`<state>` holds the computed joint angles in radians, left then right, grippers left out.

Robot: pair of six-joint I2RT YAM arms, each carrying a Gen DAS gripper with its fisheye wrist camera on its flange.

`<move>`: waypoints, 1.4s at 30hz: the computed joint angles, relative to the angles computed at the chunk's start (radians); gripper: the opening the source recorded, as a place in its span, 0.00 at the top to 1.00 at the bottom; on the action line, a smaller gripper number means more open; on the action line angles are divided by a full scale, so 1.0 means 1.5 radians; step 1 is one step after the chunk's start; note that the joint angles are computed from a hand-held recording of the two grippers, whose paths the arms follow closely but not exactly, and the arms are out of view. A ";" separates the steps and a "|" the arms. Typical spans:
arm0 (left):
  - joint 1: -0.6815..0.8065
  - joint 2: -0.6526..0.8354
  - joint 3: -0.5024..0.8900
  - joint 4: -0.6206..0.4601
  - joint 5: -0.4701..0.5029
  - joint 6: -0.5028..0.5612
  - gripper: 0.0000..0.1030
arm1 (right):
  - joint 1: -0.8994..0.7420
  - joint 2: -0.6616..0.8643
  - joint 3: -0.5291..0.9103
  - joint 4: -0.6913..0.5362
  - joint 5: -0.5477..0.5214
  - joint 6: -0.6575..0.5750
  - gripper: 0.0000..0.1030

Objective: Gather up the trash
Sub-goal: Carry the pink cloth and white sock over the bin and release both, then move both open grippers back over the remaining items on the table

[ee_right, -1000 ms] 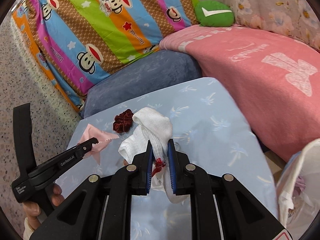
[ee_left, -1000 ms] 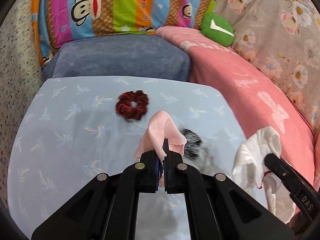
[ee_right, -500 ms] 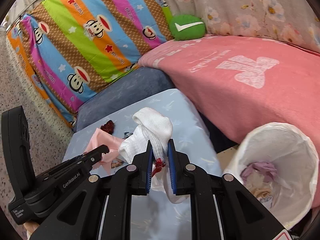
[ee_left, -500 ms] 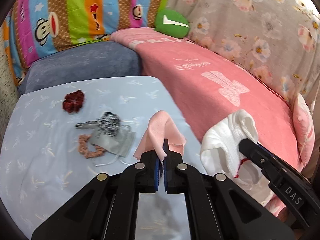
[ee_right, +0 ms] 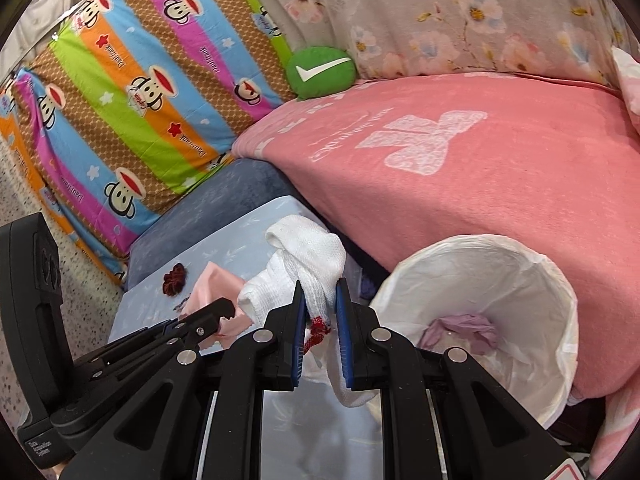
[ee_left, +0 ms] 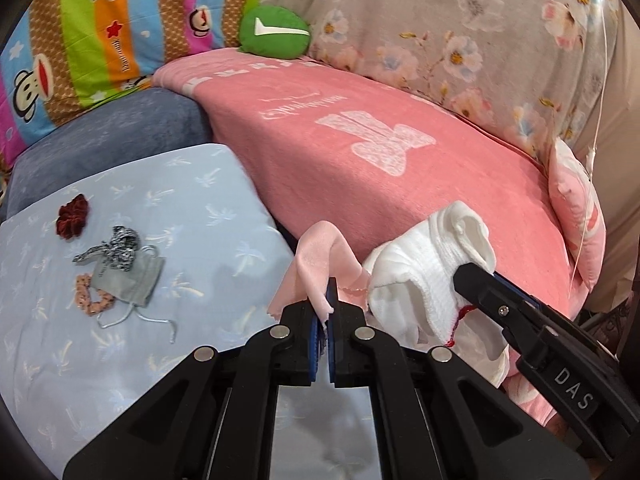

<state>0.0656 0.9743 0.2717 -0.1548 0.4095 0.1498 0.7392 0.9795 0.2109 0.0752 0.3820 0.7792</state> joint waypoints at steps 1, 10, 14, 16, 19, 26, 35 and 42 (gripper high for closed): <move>-0.027 0.002 -0.001 0.007 -0.015 -0.014 0.97 | -0.012 -0.016 -0.009 -0.006 -0.006 -0.005 0.87; -0.187 0.069 0.004 0.072 -0.089 -0.095 0.96 | -0.147 -0.132 -0.069 -0.059 -0.087 -0.055 0.87; -0.244 0.104 0.007 0.102 -0.118 -0.118 0.96 | -0.213 -0.156 -0.085 -0.068 -0.126 -0.083 0.87; -0.267 0.126 0.012 0.114 -0.130 -0.129 0.96 | -0.249 -0.165 -0.092 -0.070 -0.148 -0.100 0.86; -0.285 0.154 0.022 0.122 -0.137 -0.135 0.96 | -0.287 -0.173 -0.100 -0.072 -0.170 -0.119 0.85; -0.309 0.179 0.025 0.147 -0.156 -0.158 0.50 | -0.330 -0.176 -0.117 -0.067 -0.192 -0.130 0.79; -0.314 0.181 0.025 0.154 -0.165 -0.163 0.48 | -0.343 -0.204 -0.119 -0.088 -0.196 -0.136 0.73; -0.272 0.163 0.013 0.146 -0.148 -0.154 0.48 | -0.304 -0.176 -0.119 -0.065 -0.176 -0.119 0.72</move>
<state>-0.3418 1.2194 0.2908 0.0646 0.1878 -0.0807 0.2825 0.7152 0.0323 -0.0226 0.1178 0.6000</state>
